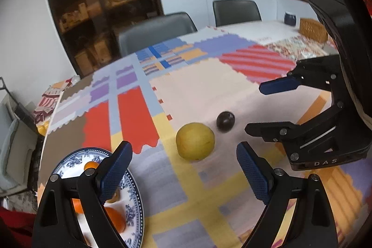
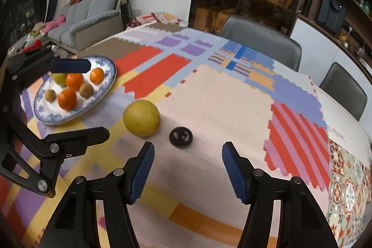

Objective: Organize fruits
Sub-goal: 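Move both open tools toward the yellow pear and the dark plum, then grasp the yellow pear with the left tool while the right tool grasps the dark plum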

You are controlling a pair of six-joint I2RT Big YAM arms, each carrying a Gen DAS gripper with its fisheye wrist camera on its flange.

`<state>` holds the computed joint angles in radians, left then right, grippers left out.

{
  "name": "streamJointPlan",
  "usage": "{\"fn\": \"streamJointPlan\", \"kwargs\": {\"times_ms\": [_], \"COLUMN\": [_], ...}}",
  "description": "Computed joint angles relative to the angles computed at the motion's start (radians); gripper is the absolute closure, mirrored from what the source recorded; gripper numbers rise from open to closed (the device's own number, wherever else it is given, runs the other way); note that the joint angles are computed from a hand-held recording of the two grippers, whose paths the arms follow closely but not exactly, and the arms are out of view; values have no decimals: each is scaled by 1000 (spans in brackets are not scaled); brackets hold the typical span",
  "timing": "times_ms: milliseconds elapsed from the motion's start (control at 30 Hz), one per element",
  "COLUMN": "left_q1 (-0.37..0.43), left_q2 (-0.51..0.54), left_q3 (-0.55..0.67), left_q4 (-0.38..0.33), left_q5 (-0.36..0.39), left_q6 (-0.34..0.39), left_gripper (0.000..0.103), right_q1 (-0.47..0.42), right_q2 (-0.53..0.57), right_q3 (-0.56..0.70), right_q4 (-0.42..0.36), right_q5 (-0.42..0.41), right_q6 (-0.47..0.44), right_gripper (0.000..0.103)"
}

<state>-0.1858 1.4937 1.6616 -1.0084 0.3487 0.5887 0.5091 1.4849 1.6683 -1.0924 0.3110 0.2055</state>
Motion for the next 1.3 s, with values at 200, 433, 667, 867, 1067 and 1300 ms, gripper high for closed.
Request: {"fn": "streamJointPlan", "kwargs": {"times_ms": [200, 433, 667, 867, 1067, 1300], "left_q1": [-10, -14, -22, -28, -36, -37], "left_q2": [58, 108, 142, 157, 169, 169], "left_q3": [40, 81, 109, 122, 135, 143], "left_q4": [-33, -68, -100, -118, -134, -159], "left_q5": [-5, 7, 14, 20, 19, 7], "left_q6": [48, 66, 67, 57, 27, -37], "left_gripper": [11, 16, 23, 35, 49, 53], "right_q1": [-28, -56, -73, -85, -88, -75], "right_q2": [40, 77, 97, 94, 71, 35], "right_q3": [5, 20, 28, 15, -11, -43], "right_q4": [2, 15, 28, 39, 55, 73], "right_q5": [-53, -105, -166, -223, -205, -161], "right_q6": [-36, -52, -57, -47, 7, 86], "right_gripper": [42, 48, 58, 71, 71, 71]}}
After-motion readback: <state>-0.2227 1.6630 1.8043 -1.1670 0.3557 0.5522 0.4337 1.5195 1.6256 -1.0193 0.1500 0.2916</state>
